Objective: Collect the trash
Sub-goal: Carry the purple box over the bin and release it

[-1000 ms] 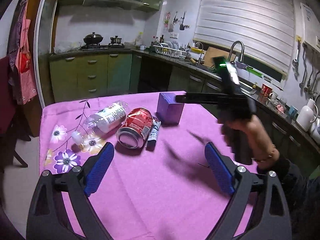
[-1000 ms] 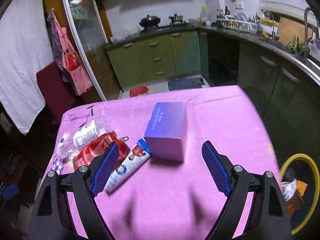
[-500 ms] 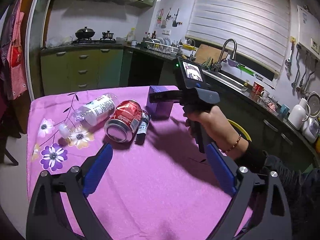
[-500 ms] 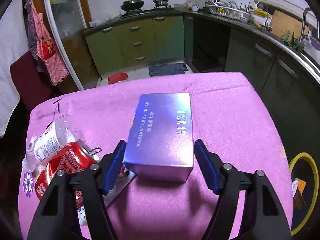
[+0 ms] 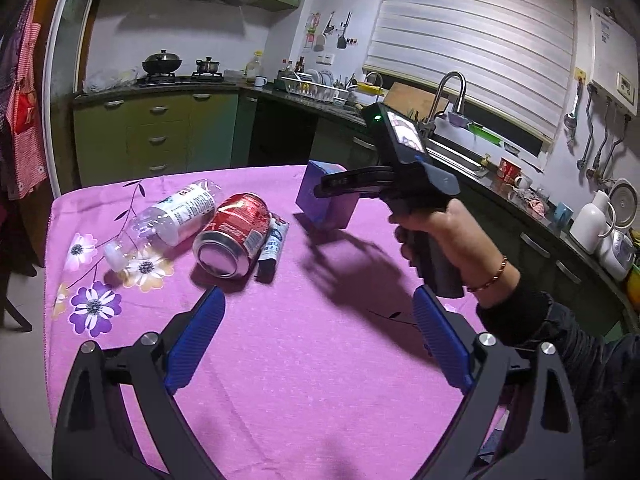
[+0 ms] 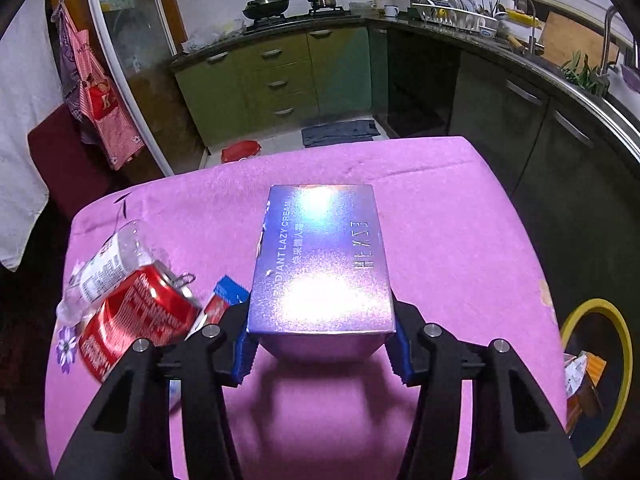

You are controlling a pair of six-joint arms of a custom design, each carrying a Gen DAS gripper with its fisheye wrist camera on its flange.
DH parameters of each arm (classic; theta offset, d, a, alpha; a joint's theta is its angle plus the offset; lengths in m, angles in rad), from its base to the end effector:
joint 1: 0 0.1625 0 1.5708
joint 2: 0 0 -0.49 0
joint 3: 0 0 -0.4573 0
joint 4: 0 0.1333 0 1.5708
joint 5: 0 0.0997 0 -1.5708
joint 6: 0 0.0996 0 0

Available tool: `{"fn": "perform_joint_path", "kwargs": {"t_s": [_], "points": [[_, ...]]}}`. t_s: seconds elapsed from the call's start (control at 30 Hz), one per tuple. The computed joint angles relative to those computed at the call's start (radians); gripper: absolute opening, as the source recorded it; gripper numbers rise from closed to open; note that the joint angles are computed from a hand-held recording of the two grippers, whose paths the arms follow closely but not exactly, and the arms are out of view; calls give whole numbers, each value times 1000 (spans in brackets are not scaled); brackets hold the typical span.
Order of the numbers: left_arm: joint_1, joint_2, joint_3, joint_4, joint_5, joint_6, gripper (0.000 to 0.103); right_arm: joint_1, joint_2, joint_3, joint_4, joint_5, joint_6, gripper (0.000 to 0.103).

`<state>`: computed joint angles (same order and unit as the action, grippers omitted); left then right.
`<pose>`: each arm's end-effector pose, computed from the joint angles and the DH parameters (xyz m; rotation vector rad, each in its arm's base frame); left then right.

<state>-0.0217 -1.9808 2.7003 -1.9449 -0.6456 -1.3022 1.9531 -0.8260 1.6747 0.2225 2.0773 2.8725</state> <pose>-0.2267 -0.2080 0.2204 0.5665 2.3987 -1.1624 0.2984 -0.5144 0.0554 0.6647 -2.5011 0.6956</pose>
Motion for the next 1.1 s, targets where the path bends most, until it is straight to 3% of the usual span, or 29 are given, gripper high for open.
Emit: {"fn": "perform_joint_path", "kwargs": {"t_s": [0.17, 0.3, 0.43, 0.6, 0.7, 0.83, 0.97, 1.1], "points": [[-6, 30, -2, -43, -2, 23, 90, -9, -81, 63, 5, -35, -13, 53], [-4, 53, -2, -86, 1, 54, 90, -24, -210, 152, -20, -38, -48, 53], [18, 93, 5, -190, -3, 112, 90, -71, -372, 232, -50, 22, -83, 53], [61, 182, 12, -363, -23, 204, 90, -207, -498, 266, -23, 113, -93, 53], [81, 229, 9, -439, -36, 245, 90, -291, -512, 271, -6, 133, -105, 53], [97, 269, 0, -475, -46, 271, 90, -363, -498, 267, 11, 101, -110, 53], [106, 284, -9, -464, -50, 273, 90, -404, -469, 245, 13, 71, -106, 55], [110, 269, -8, -434, -49, 255, 91, -419, -475, 243, 2, 66, -97, 66]]}}
